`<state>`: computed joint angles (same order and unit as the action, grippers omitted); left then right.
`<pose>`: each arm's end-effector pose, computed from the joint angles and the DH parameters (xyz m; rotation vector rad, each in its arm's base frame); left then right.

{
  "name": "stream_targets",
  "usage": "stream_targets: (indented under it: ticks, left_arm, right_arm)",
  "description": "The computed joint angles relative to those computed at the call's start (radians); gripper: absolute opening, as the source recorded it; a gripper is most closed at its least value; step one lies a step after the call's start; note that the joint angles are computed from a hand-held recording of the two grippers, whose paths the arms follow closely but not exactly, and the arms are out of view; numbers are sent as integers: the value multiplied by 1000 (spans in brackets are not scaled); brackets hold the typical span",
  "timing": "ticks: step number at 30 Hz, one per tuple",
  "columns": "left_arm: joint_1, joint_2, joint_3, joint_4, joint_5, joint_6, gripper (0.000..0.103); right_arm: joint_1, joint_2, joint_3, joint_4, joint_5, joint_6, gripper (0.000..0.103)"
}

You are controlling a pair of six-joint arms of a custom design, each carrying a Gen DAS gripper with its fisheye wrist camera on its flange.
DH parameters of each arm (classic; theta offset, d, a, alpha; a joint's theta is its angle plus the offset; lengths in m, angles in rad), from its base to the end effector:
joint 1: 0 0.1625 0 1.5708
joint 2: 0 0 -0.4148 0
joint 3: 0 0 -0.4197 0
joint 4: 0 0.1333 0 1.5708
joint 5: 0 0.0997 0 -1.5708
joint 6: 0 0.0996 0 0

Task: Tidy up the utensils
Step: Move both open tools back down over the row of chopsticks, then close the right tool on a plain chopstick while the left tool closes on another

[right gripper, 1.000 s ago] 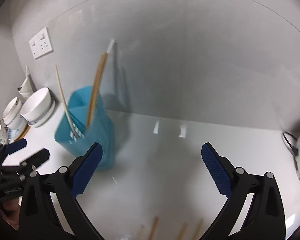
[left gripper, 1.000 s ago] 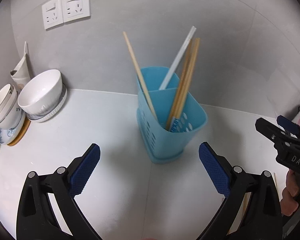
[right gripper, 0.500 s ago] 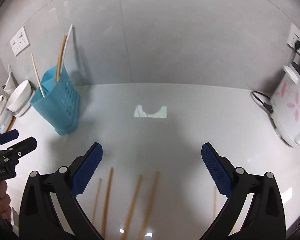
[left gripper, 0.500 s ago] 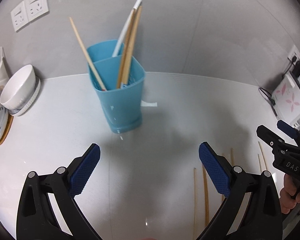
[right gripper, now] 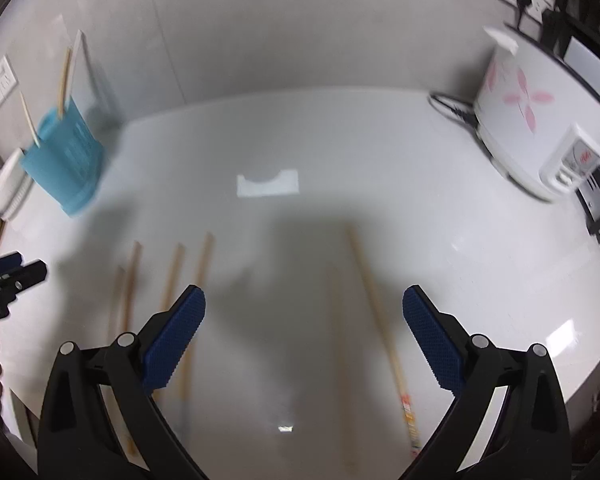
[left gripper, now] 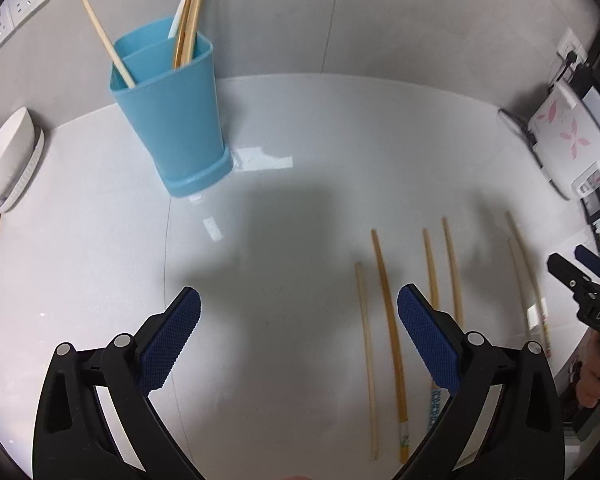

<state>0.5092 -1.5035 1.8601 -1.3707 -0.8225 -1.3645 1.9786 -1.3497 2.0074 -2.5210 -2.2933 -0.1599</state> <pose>-0.3100 -0.4033 0.3152 -0.0921 2.3170 -0.6169 0.2761 -0.4691 0.2678 0.5485 -2.3613 0.4669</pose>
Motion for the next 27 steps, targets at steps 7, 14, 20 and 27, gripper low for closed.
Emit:
stream_targets:
  ticks: [7,14,20,27]
  left_arm:
    - [13,36,46,-56,-96,-23,97]
    - [26,73,58,-81,-149,-17,97]
    - [39,102,41,-34,-189,-53,95]
    - [64,126,20,-16,-235,-62,86]
  right_arm:
    - [-70,-73,15,181,33,59,75]
    - [-99,-85,1,362,41,128,55]
    - [-97,-65,-9,439,30,178,44]
    - [-98,-36,-35,499,14,208,29]
